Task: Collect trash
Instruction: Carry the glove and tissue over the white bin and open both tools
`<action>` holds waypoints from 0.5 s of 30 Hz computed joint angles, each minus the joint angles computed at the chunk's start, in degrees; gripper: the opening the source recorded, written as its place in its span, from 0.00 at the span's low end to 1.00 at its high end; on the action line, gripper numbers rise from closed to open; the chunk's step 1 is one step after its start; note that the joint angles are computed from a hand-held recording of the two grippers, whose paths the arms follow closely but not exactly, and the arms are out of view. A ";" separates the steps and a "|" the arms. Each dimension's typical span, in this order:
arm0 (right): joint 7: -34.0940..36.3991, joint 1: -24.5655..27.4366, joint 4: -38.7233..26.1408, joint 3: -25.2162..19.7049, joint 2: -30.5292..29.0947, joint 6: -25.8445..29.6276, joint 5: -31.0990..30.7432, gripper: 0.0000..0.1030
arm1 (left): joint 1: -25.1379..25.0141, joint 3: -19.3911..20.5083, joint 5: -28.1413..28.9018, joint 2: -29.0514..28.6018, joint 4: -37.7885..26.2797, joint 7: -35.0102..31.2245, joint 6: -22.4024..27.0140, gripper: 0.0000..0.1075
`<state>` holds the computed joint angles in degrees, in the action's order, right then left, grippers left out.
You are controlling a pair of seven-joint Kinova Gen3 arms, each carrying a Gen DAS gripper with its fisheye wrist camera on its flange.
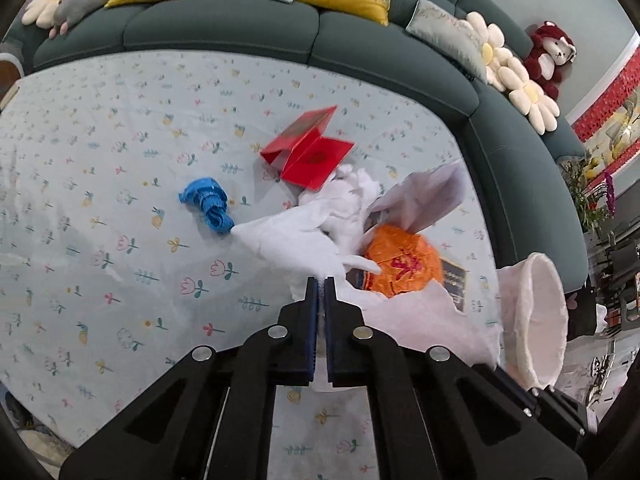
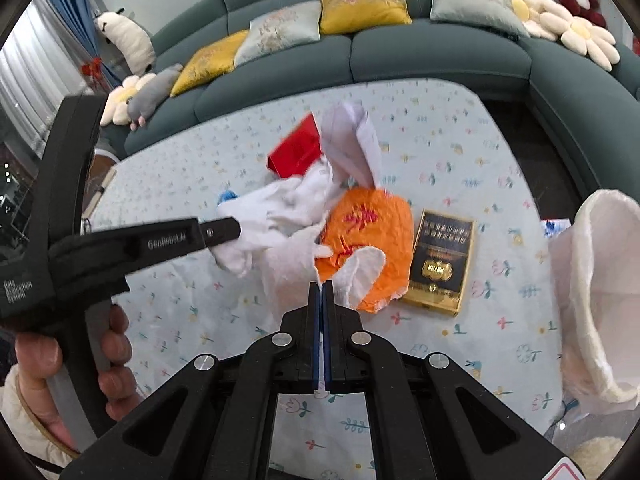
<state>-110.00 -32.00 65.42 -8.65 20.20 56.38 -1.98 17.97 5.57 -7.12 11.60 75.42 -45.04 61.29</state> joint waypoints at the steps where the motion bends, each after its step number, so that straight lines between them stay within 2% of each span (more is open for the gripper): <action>1: -0.08 0.17 0.36 0.07 -0.81 -0.49 -0.04 0.01 | 0.24 0.02 -0.37 -0.35 -0.39 0.29 0.36 0.03; 15: -4.10 4.61 7.53 1.30 -11.18 -7.21 2.96 0.01 | 6.84 1.91 -8.33 -0.33 -11.02 1.97 7.10 0.03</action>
<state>-114.10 -27.39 72.95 -7.35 9.02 49.18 0.98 24.81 7.48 -15.44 11.27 64.40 -43.07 68.39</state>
